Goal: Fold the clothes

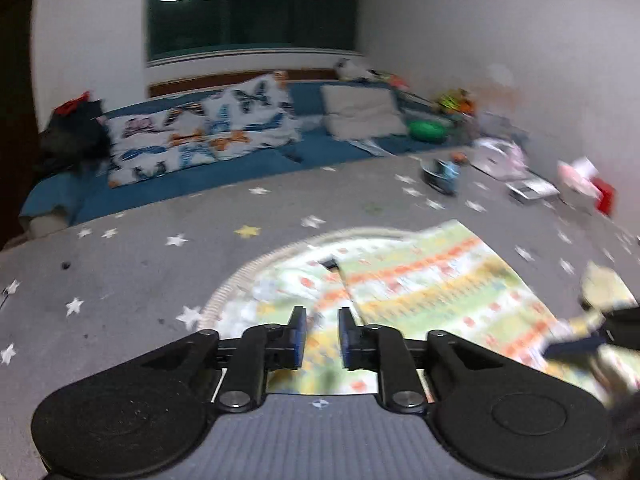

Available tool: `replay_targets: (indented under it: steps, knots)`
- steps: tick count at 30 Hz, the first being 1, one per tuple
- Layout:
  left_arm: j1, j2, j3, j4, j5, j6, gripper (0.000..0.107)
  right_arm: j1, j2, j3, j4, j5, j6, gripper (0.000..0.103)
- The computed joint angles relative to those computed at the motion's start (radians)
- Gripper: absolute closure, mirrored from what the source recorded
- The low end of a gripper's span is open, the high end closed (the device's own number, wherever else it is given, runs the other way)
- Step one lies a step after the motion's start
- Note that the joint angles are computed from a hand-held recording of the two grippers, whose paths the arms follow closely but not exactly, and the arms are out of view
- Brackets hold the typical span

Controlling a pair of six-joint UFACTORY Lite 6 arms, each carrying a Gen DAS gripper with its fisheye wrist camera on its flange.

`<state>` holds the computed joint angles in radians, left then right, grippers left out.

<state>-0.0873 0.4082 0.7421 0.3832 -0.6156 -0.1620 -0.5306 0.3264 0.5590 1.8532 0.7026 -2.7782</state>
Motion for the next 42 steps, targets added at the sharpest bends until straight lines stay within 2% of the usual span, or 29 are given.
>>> replay_targets:
  steps: [3, 4, 9, 11, 12, 14, 16, 20, 23, 27, 30, 33, 38, 42]
  knots:
    - [-0.002, 0.025, 0.030, 0.041, 0.050, -0.017, 0.086, 0.004, 0.000, -0.001, 0.006, 0.000, 0.000, 0.034]
    - [-0.006, 0.047, 0.057, 0.010, 0.072, -0.012, 0.086, 0.005, 0.000, -0.002, 0.010, 0.000, -0.003, 0.034]
    - [-0.019, 0.197, 0.246, -0.482, 0.163, 0.264, 0.084, 0.007, -0.003, -0.006, 0.018, -0.002, -0.010, 0.034]
    - [-0.012, 0.210, 0.267, -0.660, 0.161, 0.351, 0.074, 0.003, 0.001, -0.001, 0.009, -0.002, -0.006, 0.034]
    - [0.003, 0.215, 0.275, -0.691, 0.161, 0.351, 0.070, 0.001, 0.002, 0.000, 0.006, -0.001, -0.005, 0.033]
    - [0.043, 0.215, 0.281, -0.666, 0.176, 0.291, 0.068, 0.000, 0.004, 0.002, 0.002, 0.000, -0.006, 0.033]
    - [0.073, 0.190, 0.252, -0.556, 0.180, 0.190, 0.068, -0.001, 0.003, 0.000, 0.002, 0.002, -0.005, 0.032]
    - [0.049, 0.146, 0.201, -0.628, 0.166, 0.298, 0.068, -0.018, 0.000, 0.002, -0.027, 0.011, 0.028, 0.032]
    - [0.011, 0.036, 0.079, -0.594, 0.147, 0.287, 0.068, -0.072, -0.044, -0.018, -0.103, 0.026, 0.073, 0.033]
    - [-0.081, -0.121, -0.113, -0.588, 0.090, 0.290, 0.068, -0.192, -0.102, -0.063, -0.202, 0.056, 0.070, 0.033]
    - [-0.193, -0.233, -0.240, -0.668, 0.061, 0.326, 0.068, -0.305, -0.120, -0.081, -0.266, 0.090, 0.072, 0.033]
    - [-0.341, -0.302, -0.310, -0.795, 0.050, 0.372, 0.063, -0.396, -0.101, -0.061, -0.329, 0.114, 0.111, 0.032]
    - [-0.597, -0.302, -0.350, -0.959, -0.019, 0.434, 0.060, -0.492, -0.045, -0.013, -0.329, 0.139, 0.119, 0.032]
    - [-0.713, -0.231, -0.326, -1.043, -0.045, 0.470, 0.060, -0.528, 0.041, 0.088, -0.362, 0.133, 0.208, 0.032]
